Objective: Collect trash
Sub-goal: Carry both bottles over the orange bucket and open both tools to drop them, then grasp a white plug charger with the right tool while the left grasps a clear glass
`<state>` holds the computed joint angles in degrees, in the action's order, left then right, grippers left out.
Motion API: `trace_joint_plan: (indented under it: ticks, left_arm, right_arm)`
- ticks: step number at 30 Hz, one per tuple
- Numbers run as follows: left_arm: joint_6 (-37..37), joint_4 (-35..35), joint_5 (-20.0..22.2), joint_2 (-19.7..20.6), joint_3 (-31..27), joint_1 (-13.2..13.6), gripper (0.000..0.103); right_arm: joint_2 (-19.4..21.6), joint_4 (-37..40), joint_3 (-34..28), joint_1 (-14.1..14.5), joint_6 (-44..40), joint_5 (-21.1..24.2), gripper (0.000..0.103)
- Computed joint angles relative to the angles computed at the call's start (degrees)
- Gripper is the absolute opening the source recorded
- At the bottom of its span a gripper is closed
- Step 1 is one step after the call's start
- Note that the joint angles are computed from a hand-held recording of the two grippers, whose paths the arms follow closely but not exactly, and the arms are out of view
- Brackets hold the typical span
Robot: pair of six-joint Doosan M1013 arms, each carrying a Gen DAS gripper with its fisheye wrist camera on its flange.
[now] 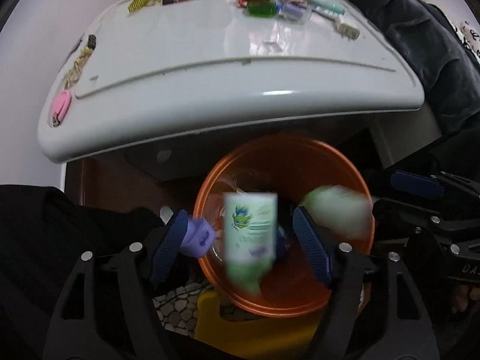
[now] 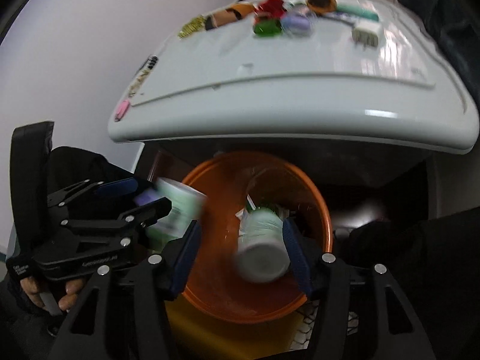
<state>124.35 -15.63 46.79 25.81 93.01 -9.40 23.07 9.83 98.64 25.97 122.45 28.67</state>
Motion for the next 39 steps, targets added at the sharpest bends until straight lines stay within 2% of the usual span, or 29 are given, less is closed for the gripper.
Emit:
trace_joint_plan:
  ticks: [2,5,11,12,15,20,25,26,27,28,31,34,39]
  left_arm:
    - [-0.1,0.3,-0.3,0.0,0.0,-0.1,0.072]
    - [-0.3,0.7,-0.7,0.0,-0.4,-0.2,0.073]
    - [-1.5,-0.9,0.0,1.5,-4.4,-0.7,0.073]
    - [-2.0,-1.0,-0.4,1.8,-5.2,-0.9,0.073]
    - [-4.0,-0.7,-0.3,3.4,-8.5,-1.9,0.074]
    - [-6.6,0.4,-1.4,6.1,-13.0,-3.6,0.074]
    - [-7.0,-1.0,-1.0,8.6,-16.6,-4.5,0.074]
    - [-7.1,-1.3,-0.9,9.0,-17.3,-4.7,0.074]
    - [-7.2,-1.6,-1.0,9.5,-17.9,-5.0,0.074]
    - [-6.9,-2.3,-1.4,10.0,-18.6,-5.4,0.074]
    - [-5.9,-3.7,-3.7,11.0,-19.7,-6.6,0.074]
    - [-4.5,-4.7,-6.2,11.8,-20.5,-7.8,0.074]
    - [-6.3,-3.6,-6.9,14.1,-23.4,-9.4,0.074]
  right_arm:
    - [-0.4,0.8,0.6,-0.2,-0.1,-1.2,0.057]
    - [-1.5,-1.9,1.2,-0.8,2.7,-3.2,0.057]
    - [-1.8,-17.8,-1.7,-4.5,16.6,-2.1,0.057]
    - [-1.2,-21.9,-3.1,-5.4,20.4,-0.8,0.057]
    - [1.5,-27.4,-7.2,-8.0,26.3,3.6,0.057]
    - [6.5,-27.2,-13.3,-11.5,30.5,9.6,0.058]
    - [11.0,-25.9,-18.3,-11.8,29.2,16.3,0.058]
    - [11.7,-29.6,-19.3,-11.0,29.7,18.4,0.053]
    - [12.9,-32.6,-21.2,-10.2,28.0,22.5,0.047]
    - [13.2,-34.8,-21.6,-9.6,27.6,23.8,0.043]
    - [11.5,-31.4,-19.1,-10.4,26.4,20.2,0.042]
    - [8.0,-29.0,-14.2,-11.5,28.4,14.6,0.042]
    - [1.8,-32.1,-6.0,-12.3,35.0,7.2,0.041]
